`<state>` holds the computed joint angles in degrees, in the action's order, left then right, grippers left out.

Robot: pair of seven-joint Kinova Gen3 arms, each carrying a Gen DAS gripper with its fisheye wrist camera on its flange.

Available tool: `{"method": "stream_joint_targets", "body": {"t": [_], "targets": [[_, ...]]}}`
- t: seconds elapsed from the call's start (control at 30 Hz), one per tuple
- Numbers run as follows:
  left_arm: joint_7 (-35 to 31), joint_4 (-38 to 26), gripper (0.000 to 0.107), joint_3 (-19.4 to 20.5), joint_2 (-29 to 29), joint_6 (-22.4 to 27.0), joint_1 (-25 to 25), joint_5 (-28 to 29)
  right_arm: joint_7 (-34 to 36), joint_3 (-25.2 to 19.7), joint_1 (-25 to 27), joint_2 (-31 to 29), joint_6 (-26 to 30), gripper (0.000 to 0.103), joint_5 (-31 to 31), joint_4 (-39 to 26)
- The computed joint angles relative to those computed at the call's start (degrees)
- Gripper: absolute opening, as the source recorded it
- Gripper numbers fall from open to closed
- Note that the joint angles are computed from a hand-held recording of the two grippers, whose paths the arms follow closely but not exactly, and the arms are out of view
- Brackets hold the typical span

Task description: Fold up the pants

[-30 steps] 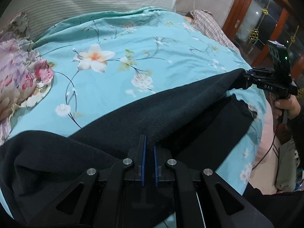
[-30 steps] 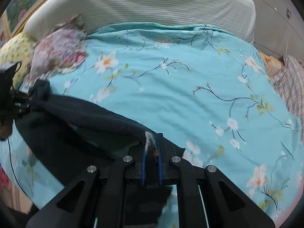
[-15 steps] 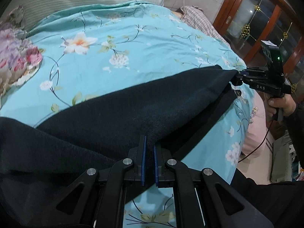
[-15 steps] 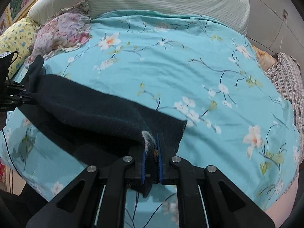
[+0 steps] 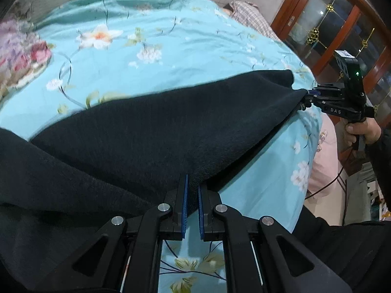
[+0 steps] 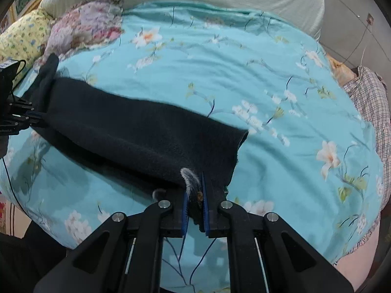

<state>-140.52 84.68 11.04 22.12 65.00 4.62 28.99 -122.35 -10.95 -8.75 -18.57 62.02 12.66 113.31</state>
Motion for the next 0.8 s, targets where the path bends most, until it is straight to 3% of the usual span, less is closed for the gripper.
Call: {"method": "stream_joint_targets", "body": {"t": [0.17,0.27,0.33,0.43,0.6,0.7,0.8], "targets": [[0.93,1.78,0.009,-0.18,0.48,-1.87,0.63,-0.69,-1.16,0.08,-0.16,1.86,0.38,0.012,-0.94,1.03],[0.25,2.95,0.019,0.00,-0.54,-2.40,-0.06,0.11,-3.35,-1.39,-0.50,2.47,2.45,0.019,0.48,-0.09],[-0.22,3.48,0.024,-0.04,-1.04,-1.60,-1.18,1.44,-5.13,-3.12,-0.66,2.92,5.32,0.045,2.18,-1.71],[-0.48,4.70,0.028,-0.63,-2.18,-1.28,-2.67,3.28,-7.63,-4.27,-2.11,1.29,6.92,0.061,4.55,-2.89],[-0.04,6.55,0.031,-2.21,-3.74,-0.60,-5.56,6.47,-9.20,-5.31,-3.17,-0.78,5.42,0.066,5.04,-4.96],[0.79,8.05,0.040,-3.47,-5.37,-2.04,-6.99,7.52,-9.25,-4.92,-4.12,0.15,1.02,0.067,3.05,-5.39],[2.68,7.89,0.042,-4.76,-5.70,-2.18,-8.81,8.73,-8.77,-4.70,-5.22,2.45,-3.54,0.067,1.29,-5.62]]}}
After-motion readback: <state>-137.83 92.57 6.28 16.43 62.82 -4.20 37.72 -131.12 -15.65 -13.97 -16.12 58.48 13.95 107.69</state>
